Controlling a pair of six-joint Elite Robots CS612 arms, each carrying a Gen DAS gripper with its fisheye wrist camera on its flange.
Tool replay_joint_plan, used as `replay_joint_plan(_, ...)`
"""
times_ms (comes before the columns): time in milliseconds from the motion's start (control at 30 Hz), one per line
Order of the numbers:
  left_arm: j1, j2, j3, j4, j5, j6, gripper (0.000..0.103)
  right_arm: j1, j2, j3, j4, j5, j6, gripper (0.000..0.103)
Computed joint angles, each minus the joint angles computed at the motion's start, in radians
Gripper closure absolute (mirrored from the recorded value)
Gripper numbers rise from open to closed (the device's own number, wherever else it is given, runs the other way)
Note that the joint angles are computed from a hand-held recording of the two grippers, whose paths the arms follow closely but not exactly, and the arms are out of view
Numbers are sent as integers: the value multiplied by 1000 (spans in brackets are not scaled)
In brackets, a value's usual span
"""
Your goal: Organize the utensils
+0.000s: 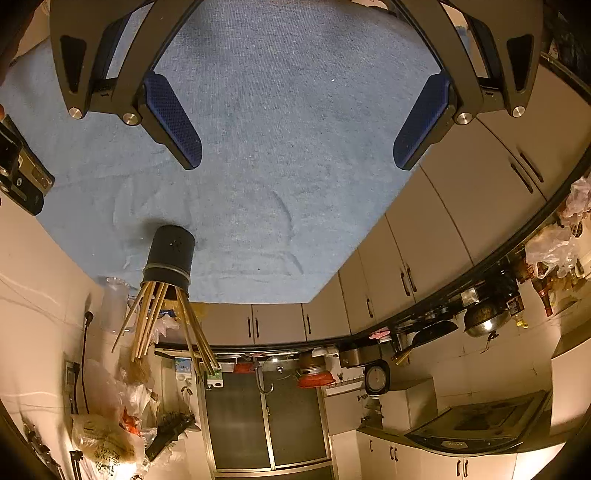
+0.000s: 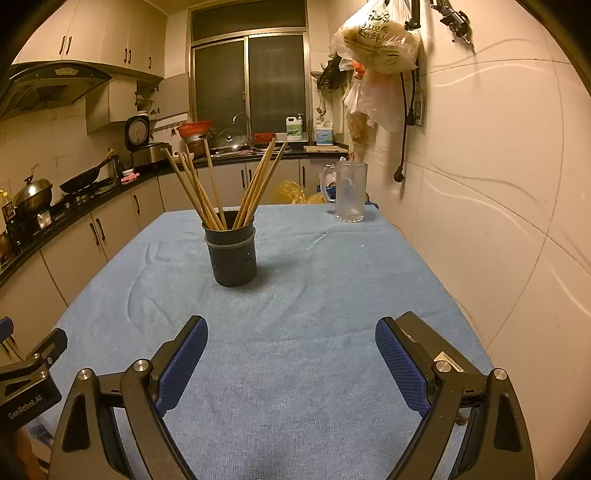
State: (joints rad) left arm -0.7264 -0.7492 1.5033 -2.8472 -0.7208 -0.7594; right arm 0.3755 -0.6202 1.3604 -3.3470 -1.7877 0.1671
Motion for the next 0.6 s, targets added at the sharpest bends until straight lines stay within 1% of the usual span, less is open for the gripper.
replay_joint_plan(600,-1,8,-4,-5,-4,10,0,-2,3,0,27,12,-4,8)
